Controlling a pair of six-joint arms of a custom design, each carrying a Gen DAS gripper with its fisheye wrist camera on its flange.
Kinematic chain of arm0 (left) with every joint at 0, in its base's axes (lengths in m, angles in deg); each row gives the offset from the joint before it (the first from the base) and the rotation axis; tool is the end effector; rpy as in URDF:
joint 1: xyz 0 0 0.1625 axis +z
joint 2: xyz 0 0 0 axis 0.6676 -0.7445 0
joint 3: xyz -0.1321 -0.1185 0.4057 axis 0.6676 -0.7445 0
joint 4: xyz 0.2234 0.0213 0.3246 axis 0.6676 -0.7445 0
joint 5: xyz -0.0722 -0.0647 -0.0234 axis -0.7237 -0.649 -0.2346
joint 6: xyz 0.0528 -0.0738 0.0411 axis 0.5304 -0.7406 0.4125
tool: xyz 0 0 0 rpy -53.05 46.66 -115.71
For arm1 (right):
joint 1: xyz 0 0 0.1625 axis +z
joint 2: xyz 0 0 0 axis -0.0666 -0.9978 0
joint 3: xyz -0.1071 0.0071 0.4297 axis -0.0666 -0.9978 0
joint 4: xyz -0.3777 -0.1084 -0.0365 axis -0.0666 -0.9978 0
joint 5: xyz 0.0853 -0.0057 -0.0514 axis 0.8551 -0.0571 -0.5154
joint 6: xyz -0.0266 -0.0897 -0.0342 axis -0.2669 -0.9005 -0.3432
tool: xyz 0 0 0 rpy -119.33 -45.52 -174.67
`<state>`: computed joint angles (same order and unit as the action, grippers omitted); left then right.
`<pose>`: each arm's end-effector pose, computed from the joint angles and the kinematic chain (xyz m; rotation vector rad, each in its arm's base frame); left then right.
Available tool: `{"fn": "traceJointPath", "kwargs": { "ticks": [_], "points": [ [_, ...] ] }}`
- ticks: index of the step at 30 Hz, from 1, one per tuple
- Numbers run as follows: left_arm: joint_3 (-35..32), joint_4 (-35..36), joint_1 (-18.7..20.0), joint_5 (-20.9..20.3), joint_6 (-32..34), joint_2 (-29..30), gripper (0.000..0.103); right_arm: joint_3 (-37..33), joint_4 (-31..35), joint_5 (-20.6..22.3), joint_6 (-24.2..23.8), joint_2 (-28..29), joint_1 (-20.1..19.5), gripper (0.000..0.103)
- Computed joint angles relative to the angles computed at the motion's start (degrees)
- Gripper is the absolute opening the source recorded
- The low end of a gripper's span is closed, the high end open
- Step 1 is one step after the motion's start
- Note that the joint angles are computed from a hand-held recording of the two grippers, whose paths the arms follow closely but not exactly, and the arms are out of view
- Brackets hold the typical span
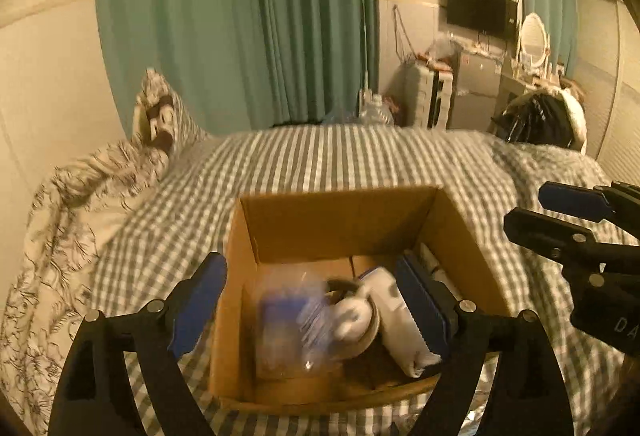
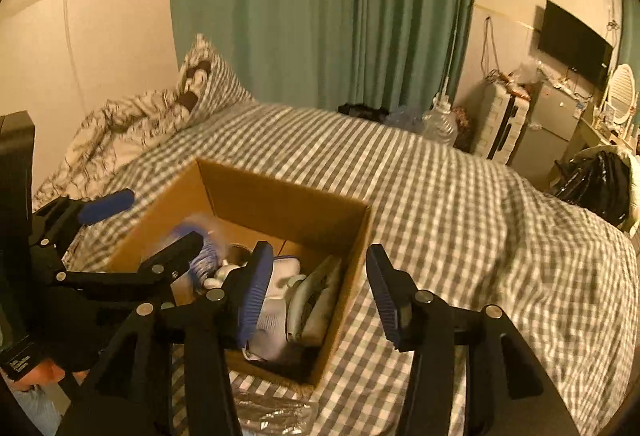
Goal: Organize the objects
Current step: 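Lower the tub and cream tube into the box and open both tools, then grasp the tissue pack with the right tool while the left tool grasps the blue blister pack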
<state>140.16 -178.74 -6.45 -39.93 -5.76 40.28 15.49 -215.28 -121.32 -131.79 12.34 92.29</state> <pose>-0.4090 -0.5728 -0.0195 0.1488 1.9694 -1.1092 0.1027 -0.6490 0.3393 1.1785 -2.3271 0.7030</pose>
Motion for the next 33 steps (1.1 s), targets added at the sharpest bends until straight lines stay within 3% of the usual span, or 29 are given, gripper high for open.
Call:
{"fn": "traceJointPath", "kwargs": {
  "ticks": [11,15,23,28,33],
  "points": [
    [1.0,20.23,-6.82,0.12,-16.95,-4.26,0.093,7.28,-1.77,2.61,-2.54,-11.76,0.56,0.065],
    [2.64,22.72,-8.64,-1.64,-20.74,-4.78,0.093,9.9,-1.25,3.14,-3.24,-15.57,-0.34,0.07],
    [6.55,21.61,-9.86,-7.07,-25.69,-3.06,0.093,15.34,-2.38,2.02,-5.03,-18.46,-4.65,0.074],
    [8.86,14.03,-8.98,-10.82,-23.55,-0.28,0.093,17.39,-2.32,-0.77,-5.09,-16.3,-7.64,0.074],
    [8.88,15.85,-7.79,-13.55,-25.35,1.31,0.093,20.69,-6.91,-3.99,-8.99,-12.46,-10.04,0.074]
  ]
}}
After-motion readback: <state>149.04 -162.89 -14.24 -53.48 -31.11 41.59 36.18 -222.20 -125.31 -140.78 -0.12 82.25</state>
